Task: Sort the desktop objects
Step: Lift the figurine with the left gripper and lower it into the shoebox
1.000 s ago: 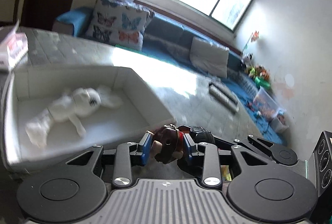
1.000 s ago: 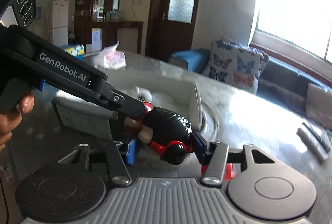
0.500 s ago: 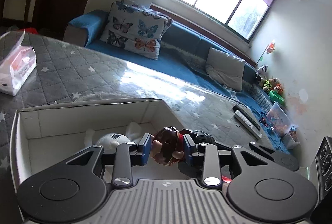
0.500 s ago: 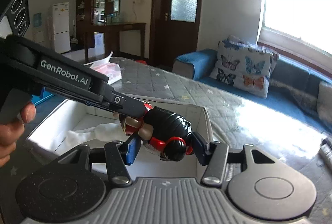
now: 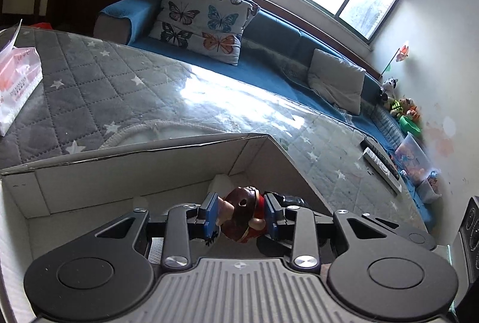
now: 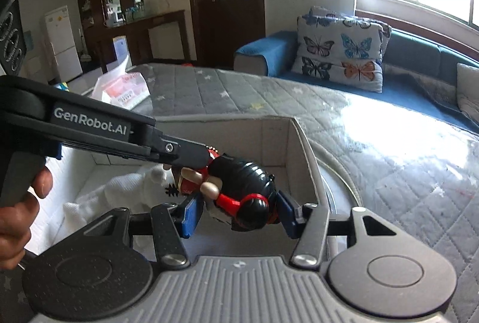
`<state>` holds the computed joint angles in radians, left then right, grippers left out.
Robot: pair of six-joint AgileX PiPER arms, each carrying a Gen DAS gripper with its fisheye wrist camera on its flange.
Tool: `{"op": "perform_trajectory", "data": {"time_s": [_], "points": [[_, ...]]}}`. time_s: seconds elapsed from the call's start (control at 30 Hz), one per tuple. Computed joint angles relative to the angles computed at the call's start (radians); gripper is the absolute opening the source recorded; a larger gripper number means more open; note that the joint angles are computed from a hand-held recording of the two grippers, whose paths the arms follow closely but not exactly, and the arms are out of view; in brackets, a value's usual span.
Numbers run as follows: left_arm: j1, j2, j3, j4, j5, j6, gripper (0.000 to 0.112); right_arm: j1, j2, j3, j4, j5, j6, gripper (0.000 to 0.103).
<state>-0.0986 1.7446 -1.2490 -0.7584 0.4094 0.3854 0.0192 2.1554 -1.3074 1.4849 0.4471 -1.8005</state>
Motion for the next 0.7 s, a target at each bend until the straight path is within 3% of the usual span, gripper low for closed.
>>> {"op": "perform_trajectory", "data": {"time_s": [0.2,0.37,0.7], "points": [[-0.005,0.006,0.01,-0.011,0.005,0.02,0.036,0.024,0.003,0.02,-0.011,-0.058,-0.04,0.054],[-0.007,0.008,0.015,0.011,0.014,0.001,0.036,0.03,-0.008,0.027,-0.057,-0.051,-0.023,0.054],[-0.013,-0.009,0.025,0.041,0.018,-0.042,0.037,0.021,-0.048,0.069,-0.004,-0.036,-0.085,0.055]]}}
